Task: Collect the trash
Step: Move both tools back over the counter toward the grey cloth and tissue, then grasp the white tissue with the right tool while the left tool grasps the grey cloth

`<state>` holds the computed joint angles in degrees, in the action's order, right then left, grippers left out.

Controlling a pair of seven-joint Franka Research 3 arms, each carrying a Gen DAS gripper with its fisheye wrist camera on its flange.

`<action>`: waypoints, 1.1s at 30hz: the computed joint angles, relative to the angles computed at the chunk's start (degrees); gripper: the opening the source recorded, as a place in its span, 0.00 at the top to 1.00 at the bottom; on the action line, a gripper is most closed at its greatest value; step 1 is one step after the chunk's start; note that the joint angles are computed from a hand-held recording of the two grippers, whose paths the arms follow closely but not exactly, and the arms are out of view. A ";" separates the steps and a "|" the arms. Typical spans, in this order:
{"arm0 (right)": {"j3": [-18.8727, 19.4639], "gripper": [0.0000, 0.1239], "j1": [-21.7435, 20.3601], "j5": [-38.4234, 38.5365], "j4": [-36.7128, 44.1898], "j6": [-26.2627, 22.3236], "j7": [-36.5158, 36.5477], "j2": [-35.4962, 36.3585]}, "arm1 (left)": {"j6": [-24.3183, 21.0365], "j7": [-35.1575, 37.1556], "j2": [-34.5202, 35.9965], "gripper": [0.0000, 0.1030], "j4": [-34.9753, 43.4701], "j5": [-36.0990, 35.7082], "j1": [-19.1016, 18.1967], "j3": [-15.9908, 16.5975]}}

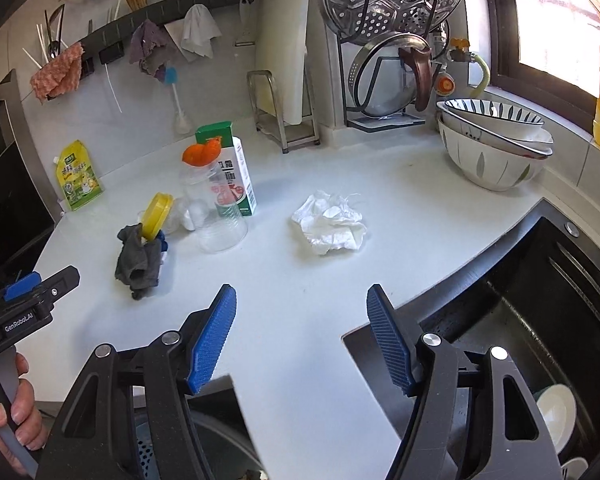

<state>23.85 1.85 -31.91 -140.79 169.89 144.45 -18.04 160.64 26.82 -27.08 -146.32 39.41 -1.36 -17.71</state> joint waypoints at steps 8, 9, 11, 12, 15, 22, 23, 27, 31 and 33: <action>-5.12 0.48 1.29 -3.68 9.28 -0.31 -1.07 11.89 | -0.69 -4.17 4.95 0.07 3.11 3.63 1.89 -0.86; -6.04 0.48 1.93 -3.45 10.35 -0.46 -1.56 13.15 | -0.83 -4.48 5.40 0.07 3.37 3.97 1.77 -0.67; -7.70 0.48 3.36 -2.54 12.34 -0.88 -2.78 15.41 | -1.09 -5.05 6.20 0.07 3.82 4.34 1.46 -0.13; -8.52 0.48 4.19 -1.22 13.42 -1.14 -4.31 16.60 | -1.09 -5.37 6.56 0.07 3.99 4.43 1.31 0.15; -10.47 0.48 6.47 1.33 17.00 -2.87 -7.80 20.04 | -1.30 -6.32 7.47 0.07 4.46 4.59 0.91 0.78; -14.22 0.48 10.92 6.29 23.38 -7.69 -13.86 25.87 | -2.51 -7.53 8.66 0.07 5.57 5.40 -0.13 1.39; -14.79 0.48 11.51 6.93 23.73 -7.89 -14.49 26.20 | -2.75 -7.75 8.63 0.07 5.66 5.76 -0.18 1.32; -17.49 0.61 14.10 7.99 24.17 -7.99 -15.75 26.63 | -3.79 -8.51 8.88 0.07 6.13 6.83 -0.60 1.26; -19.24 0.84 16.02 11.85 23.45 -6.97 -19.21 26.45 | -3.81 -8.58 8.52 0.07 5.82 6.56 -1.23 1.71; -20.69 0.89 17.41 12.09 22.40 -5.48 -19.13 25.82 | -4.00 -8.37 8.32 0.07 5.71 6.57 -1.45 1.68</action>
<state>3.16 19.26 -19.82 -118.39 164.41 125.32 7.78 156.64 18.45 -18.76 -140.61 45.98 -2.81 -16.03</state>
